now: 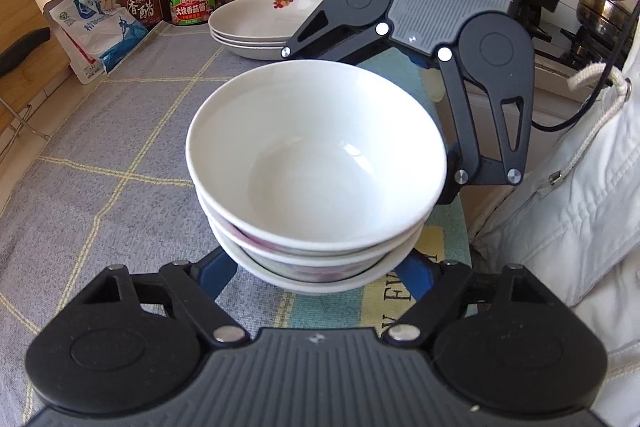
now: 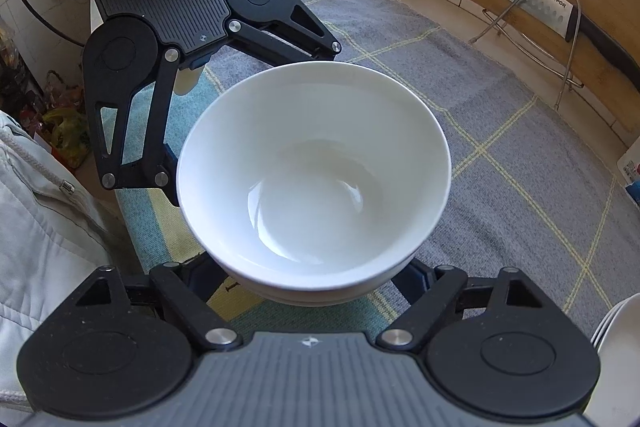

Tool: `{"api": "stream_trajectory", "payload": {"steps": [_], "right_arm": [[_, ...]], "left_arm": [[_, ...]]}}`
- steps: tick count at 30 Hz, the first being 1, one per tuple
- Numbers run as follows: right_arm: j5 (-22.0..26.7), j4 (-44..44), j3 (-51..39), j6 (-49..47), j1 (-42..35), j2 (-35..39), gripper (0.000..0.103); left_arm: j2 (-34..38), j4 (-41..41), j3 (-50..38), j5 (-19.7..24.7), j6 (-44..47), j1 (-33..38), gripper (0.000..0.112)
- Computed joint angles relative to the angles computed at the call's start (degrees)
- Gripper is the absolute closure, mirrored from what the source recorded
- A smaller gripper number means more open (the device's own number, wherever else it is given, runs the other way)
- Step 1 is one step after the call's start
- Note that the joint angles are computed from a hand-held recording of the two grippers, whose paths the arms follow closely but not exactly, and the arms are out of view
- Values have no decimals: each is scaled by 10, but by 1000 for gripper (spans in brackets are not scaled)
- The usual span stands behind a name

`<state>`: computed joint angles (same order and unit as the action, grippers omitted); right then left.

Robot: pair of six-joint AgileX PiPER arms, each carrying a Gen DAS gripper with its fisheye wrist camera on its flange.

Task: Organize plates and bowls
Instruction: 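Carry the bowl stack with both tools over to the white plate stack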

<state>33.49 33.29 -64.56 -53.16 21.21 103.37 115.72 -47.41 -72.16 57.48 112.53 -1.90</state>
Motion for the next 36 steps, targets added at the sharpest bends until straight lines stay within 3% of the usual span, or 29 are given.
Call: {"api": "stream_trajectory", "payload": {"steps": [15,24,36], "right_arm": [[8,-12,-4,22,0,1,15],[56,-5,-12,-21,-39,-17,15],[154,-17,-43,-127,-177,-52,15]], "left_arm": [[-12,-8,10,-8,3,-4,28],[-30,-16,13,-23,-36,-29,28],[-21,-47,-52,-74,-134,-153,28]]}}
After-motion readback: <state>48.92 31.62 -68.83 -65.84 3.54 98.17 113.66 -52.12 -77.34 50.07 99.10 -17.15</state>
